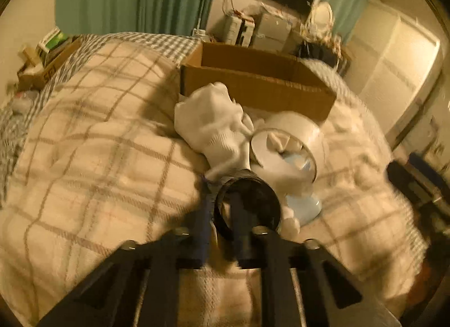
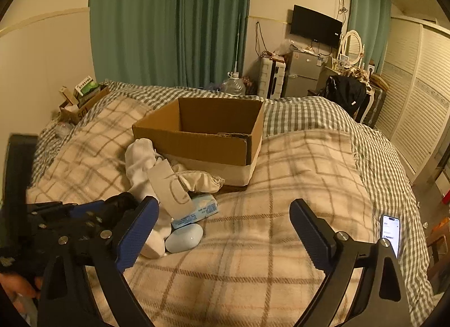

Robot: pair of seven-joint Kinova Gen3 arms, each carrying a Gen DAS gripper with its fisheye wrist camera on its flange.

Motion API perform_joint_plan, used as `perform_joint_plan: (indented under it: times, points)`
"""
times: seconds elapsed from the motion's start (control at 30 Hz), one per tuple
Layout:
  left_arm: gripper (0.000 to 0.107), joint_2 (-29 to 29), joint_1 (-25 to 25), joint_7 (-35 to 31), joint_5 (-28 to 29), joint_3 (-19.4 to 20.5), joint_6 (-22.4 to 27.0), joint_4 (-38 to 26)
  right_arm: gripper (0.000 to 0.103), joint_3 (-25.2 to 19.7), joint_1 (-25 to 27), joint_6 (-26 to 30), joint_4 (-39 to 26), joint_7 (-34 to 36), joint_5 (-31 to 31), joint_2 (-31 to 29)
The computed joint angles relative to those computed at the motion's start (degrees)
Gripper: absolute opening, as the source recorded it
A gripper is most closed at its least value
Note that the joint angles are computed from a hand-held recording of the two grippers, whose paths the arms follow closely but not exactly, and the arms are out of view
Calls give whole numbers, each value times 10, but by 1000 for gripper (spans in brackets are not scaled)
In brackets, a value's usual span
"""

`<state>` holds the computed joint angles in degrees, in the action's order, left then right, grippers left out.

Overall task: Organize objects
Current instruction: 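Grasp the black ring with the left tool while the right tool grasps the white tape roll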

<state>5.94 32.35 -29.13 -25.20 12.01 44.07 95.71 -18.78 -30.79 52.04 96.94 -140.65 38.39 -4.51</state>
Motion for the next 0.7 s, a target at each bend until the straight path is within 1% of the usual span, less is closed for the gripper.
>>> perform_joint_plan:
  times: [0.03, 0.07, 0.1, 0.17, 0.23, 0.3, 0.33, 0.37, 0.4, 0.43, 0.47, 0.5, 0.53, 0.6, 0.7]
  points:
    - [9, -7, -13, -7, 12, 6, -9, 6, 94, 0, -1, -3, -4, 5, -1, 6]
    - [8, -11, -15, -10, 15, 6, -10, 7, 94, 1, -3, -4, -9, 11, -5, 12]
    - [8, -12, -6, -6, 8, 0, 0, 3, 93, 4, -5, -3, -16, 21, -12, 20]
    - [8, -18, -3, 2, -6, 5, 12, -2, 88, 12, -12, -4, -37, 53, -28, 42]
    - [8, -24, -1, 15, -28, 8, 22, -6, 88, 25, -18, 4, -68, 88, -61, 68]
    - [8, -26, 1, 30, -56, 12, 47, -18, 87, 38, -25, 3, -88, 112, -84, 86]
    - [8, -27, 1, 34, -68, 13, 57, -22, 84, 44, -29, 9, -102, 123, -89, 100]
    - [8, -28, 1, 38, -76, 14, 64, -25, 77, 50, -34, 16, -114, 135, -97, 111]
    - [8, -30, -1, 41, -82, 15, 68, -27, 74, 56, -35, 22, -127, 152, -110, 121]
    - [8, -31, -6, 35, -79, 14, 69, -30, 66, 61, -38, 29, -141, 168, -119, 135]
    - [8, -30, -9, 30, -76, 14, 72, -36, 55, 67, -40, 33, -149, 181, -127, 143]
    - [8, -29, -11, 28, -77, 14, 77, -41, 47, 72, -41, 38, -157, 196, -138, 151]
    - [8, -27, -13, 24, -79, 15, 83, -47, 37, 77, -40, 39, -162, 209, -151, 155]
    - [8, -22, -11, 21, -90, 16, 97, -59, 36, 86, -44, 38, -159, 214, -158, 151]
    - [8, -17, -5, 19, -97, 15, 104, -69, 32, 90, -52, 30, -148, 205, -148, 132]
